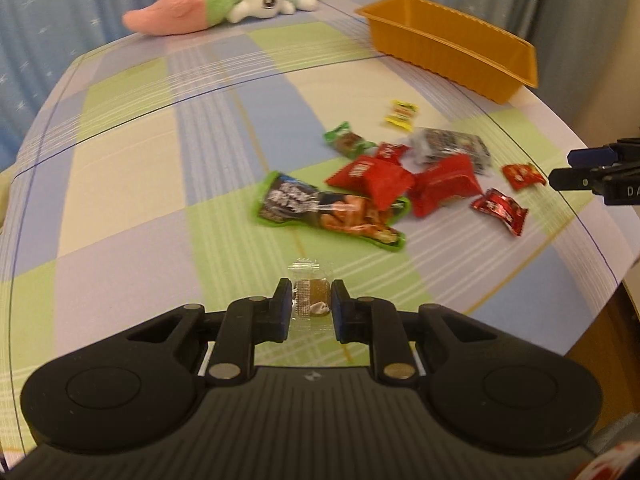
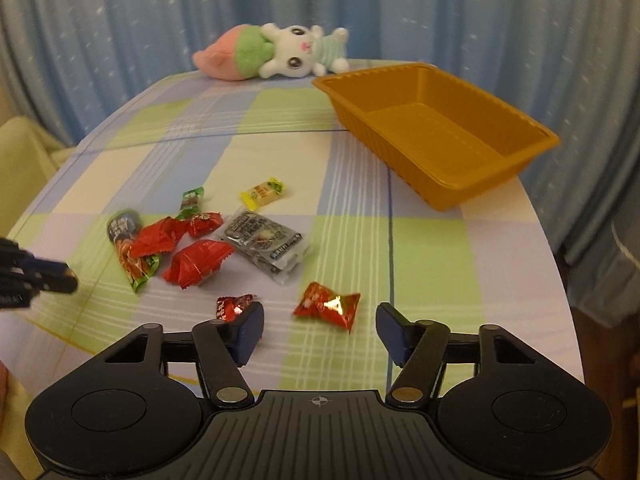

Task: Organize snacks
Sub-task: 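Grasp the small red candy wrapper with the right gripper, then carry both candies to the orange tray and open both grippers over it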

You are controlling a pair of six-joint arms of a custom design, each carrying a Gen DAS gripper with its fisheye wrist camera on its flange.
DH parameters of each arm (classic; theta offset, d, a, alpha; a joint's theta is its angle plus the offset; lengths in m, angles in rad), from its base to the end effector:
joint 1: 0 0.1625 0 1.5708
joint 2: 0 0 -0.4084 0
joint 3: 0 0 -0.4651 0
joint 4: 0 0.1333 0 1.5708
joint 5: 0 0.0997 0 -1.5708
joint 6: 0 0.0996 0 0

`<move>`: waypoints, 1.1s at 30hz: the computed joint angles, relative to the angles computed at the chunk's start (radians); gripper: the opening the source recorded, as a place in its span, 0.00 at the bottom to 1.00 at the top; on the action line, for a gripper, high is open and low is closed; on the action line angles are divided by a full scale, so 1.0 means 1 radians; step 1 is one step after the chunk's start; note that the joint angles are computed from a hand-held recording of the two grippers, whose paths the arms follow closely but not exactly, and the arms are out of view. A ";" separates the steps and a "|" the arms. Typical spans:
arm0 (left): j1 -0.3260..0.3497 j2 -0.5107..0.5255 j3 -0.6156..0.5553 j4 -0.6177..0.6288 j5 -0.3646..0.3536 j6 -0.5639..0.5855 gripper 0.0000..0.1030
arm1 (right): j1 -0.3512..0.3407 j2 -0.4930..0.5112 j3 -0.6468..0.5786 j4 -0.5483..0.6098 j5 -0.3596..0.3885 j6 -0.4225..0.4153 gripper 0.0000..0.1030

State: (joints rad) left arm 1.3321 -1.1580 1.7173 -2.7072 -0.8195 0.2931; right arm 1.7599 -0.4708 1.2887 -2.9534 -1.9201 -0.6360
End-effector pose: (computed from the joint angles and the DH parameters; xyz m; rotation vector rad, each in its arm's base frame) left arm 0.0345 -0.7096 0.2832 0.3447 2.2903 -0.6579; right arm 0.2509 -0.7831 -0.0173 0.9244 -2.4455 0.6365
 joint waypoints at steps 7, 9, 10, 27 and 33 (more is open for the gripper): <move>-0.013 -0.023 0.016 -0.009 0.047 -0.069 0.18 | -0.017 0.046 -0.101 0.137 0.029 -0.218 0.49; -0.017 -0.028 0.022 -0.010 0.056 -0.081 0.18 | -0.021 0.054 -0.124 0.182 0.024 -0.278 0.47; -0.019 -0.030 0.025 -0.010 0.063 -0.088 0.18 | -0.023 0.059 -0.136 0.202 0.022 -0.308 0.46; -0.034 -0.037 0.032 -0.007 0.082 -0.126 0.18 | -0.040 0.094 -0.224 0.345 0.040 -0.329 0.23; -0.031 -0.039 0.021 -0.023 0.054 -0.082 0.18 | -0.033 0.056 -0.136 0.234 0.063 -0.219 0.22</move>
